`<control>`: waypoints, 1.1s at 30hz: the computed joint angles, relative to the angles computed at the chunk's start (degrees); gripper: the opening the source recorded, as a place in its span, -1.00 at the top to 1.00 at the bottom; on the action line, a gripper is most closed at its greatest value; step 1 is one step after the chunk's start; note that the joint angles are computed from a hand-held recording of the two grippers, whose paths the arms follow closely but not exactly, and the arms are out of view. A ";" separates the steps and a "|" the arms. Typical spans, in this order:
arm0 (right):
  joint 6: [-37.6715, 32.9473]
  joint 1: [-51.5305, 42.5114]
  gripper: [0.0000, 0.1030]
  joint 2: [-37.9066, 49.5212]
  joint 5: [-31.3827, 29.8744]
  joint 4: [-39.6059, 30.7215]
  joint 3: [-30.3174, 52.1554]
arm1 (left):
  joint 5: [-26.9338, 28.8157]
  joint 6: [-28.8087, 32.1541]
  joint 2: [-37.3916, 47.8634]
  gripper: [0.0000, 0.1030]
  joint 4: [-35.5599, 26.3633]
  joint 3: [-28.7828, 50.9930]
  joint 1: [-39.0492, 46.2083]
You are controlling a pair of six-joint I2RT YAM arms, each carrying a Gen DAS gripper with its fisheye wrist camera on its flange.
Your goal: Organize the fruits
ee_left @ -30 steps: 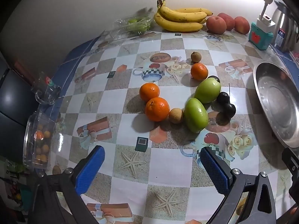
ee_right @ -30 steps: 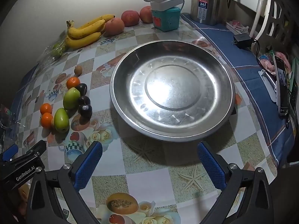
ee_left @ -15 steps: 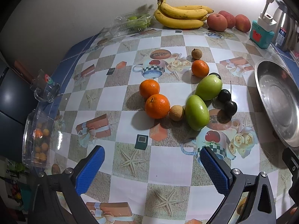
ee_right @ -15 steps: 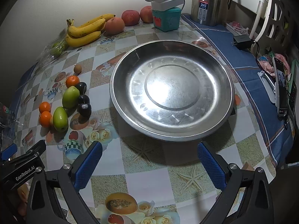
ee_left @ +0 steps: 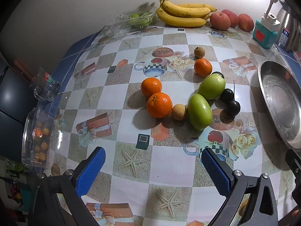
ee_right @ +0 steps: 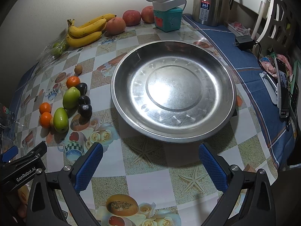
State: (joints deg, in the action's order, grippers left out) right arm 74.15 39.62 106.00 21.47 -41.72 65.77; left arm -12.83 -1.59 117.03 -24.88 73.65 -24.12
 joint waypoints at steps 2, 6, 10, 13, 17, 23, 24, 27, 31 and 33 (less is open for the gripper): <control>-0.02 0.01 -0.97 -0.01 -0.02 0.00 -0.01 | 0.05 -0.01 0.09 -1.00 -0.16 0.12 0.07; -0.05 -0.02 -0.97 -0.01 -0.02 0.02 -0.02 | 0.07 -0.05 0.15 -1.00 -0.27 0.20 0.09; 0.01 0.01 -0.97 0.02 0.00 0.02 0.00 | 0.11 -0.03 0.11 -1.00 -0.18 0.10 0.12; -0.03 0.01 -0.97 0.02 0.01 0.07 -0.04 | 0.13 0.04 0.11 -1.00 -0.18 0.10 0.14; -0.06 -0.04 -0.97 -0.02 -0.14 0.15 -0.09 | 0.15 0.10 0.09 -1.00 -0.14 0.06 0.18; -0.05 -0.04 -0.97 0.03 -0.23 0.22 -0.12 | 0.25 0.16 -0.05 -1.00 0.17 -0.40 0.31; -0.03 -0.01 -0.97 -0.01 -0.17 0.24 -0.17 | 0.31 0.20 -0.17 -1.00 0.44 -0.77 0.39; 0.01 -0.02 -0.97 0.01 -0.16 0.33 -0.21 | 0.37 0.25 -0.22 -1.00 0.60 -0.99 0.47; -0.03 -0.03 -0.97 -0.01 -0.21 0.32 -0.22 | 0.42 0.20 -0.20 -1.00 0.74 -1.25 0.52; -0.03 -0.03 -0.97 0.01 -0.23 0.35 -0.22 | 0.44 0.12 -0.16 -1.00 0.61 -1.22 0.50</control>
